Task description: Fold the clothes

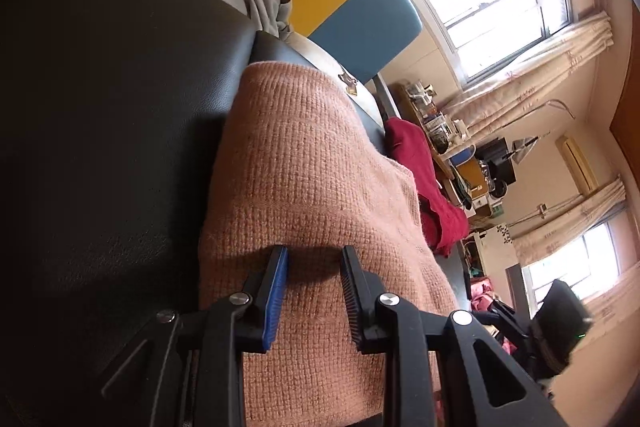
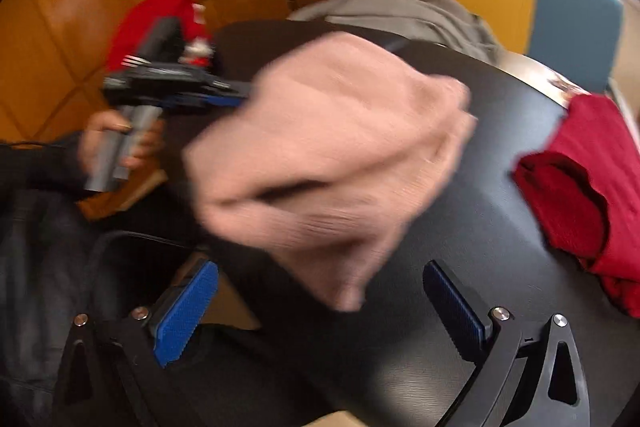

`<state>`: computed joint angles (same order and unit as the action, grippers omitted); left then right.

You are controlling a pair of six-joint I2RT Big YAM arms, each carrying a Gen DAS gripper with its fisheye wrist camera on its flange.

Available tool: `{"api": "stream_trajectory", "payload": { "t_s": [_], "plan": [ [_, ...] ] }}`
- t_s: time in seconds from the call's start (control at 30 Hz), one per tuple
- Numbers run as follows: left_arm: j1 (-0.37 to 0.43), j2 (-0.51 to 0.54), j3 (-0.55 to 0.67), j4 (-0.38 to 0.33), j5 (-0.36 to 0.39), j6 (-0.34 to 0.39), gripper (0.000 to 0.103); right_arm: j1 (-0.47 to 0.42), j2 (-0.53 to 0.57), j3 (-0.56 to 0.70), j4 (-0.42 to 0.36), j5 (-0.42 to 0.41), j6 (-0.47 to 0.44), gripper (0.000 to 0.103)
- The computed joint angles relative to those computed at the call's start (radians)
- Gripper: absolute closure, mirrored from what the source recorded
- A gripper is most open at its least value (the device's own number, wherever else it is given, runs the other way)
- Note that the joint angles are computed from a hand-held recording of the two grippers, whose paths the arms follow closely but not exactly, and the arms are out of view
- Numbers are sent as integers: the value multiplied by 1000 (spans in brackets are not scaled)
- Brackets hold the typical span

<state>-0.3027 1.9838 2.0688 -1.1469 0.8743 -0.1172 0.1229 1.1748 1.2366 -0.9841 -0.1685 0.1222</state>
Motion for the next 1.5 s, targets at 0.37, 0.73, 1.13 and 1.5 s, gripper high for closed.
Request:
{"api": "stream_trajectory", "payload": {
  "t_s": [0.37,0.73,1.13,1.5],
  "plan": [
    [-5,-17,-23,8,-1,54,78,57,246,165,-29,-245,-26,0],
    [-12,2,-6,-41,-25,150,77,30,195,11,160,-252,201,13],
    [-17,-30,-23,-99,-8,385,75,17,-23,-112,339,-222,341,90],
    [-51,-34,-37,-147,-114,515,75,-22,-130,-397,568,-233,651,72]
  ]
}}
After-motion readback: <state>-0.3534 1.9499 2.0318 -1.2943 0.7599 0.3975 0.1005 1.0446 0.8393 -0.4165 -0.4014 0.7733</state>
